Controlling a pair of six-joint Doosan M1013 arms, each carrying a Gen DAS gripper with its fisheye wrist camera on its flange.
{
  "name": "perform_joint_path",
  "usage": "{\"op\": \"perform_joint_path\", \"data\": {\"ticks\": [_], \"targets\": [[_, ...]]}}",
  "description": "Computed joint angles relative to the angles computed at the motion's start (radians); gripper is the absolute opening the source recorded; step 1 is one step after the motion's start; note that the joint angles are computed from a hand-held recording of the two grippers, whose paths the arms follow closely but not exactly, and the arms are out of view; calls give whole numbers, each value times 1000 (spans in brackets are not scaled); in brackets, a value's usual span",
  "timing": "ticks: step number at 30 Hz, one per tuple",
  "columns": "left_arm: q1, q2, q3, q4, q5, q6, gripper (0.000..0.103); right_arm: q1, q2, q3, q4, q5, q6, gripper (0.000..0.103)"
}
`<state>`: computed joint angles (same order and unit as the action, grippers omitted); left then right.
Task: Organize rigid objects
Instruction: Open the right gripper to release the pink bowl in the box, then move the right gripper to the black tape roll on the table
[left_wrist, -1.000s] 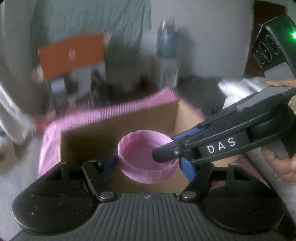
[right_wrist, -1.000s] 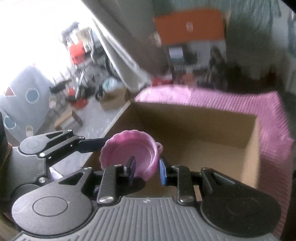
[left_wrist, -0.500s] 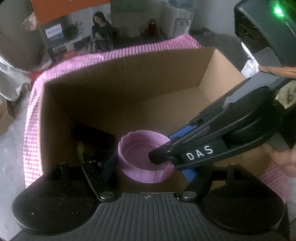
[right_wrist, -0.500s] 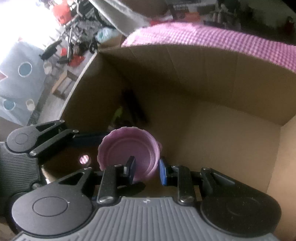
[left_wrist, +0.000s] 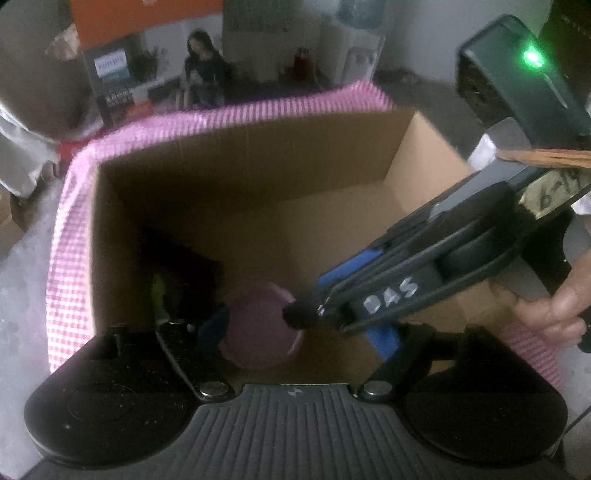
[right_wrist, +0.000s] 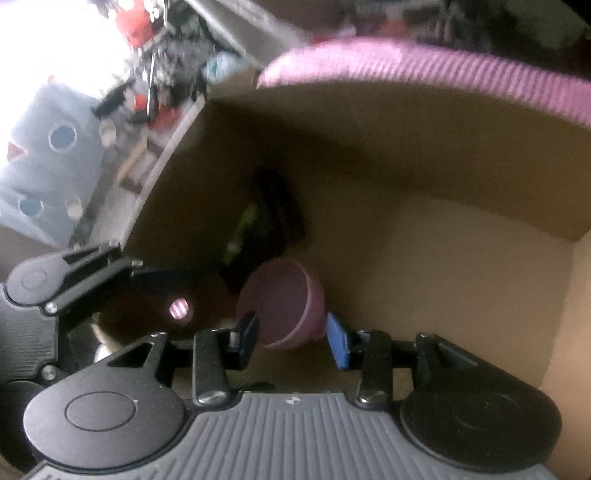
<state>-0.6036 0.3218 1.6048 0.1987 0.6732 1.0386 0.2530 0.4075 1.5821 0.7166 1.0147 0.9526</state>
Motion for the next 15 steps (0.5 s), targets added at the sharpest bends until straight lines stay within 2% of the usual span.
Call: {"op": "perform_joint_path", "data": {"ticks": [1, 3, 6, 8, 10, 11, 12, 15], "targets": [[-5, -8, 7, 25, -15, -22, 83, -7, -18, 17, 23, -24, -18, 53], [-21, -28, 23, 98, -38, -87, 84, -21, -62, 61, 77, -92, -59, 64], [-47, -56, 45, 209, -63, -198, 84, -37, -141, 141, 154, -212, -135, 67], [-63, -80, 66, 284, -91, -282, 85, -49, -202, 206, 238, -290, -203, 78], [-80, -106, 91, 372, -115, -382, 86, -62, -262, 278, 362, -359, -312, 98], [-91, -120, 104, 427, -126, -444, 88, -71, -293, 316, 445, -387, -392, 103], [-103, -134, 121, 487, -137, -509, 90, -78, -326, 359, 545, -419, -491, 103], [-135, -167, 166, 640, -154, -659, 94, -61, -401, 451, 729, -539, -676, 103]]}}
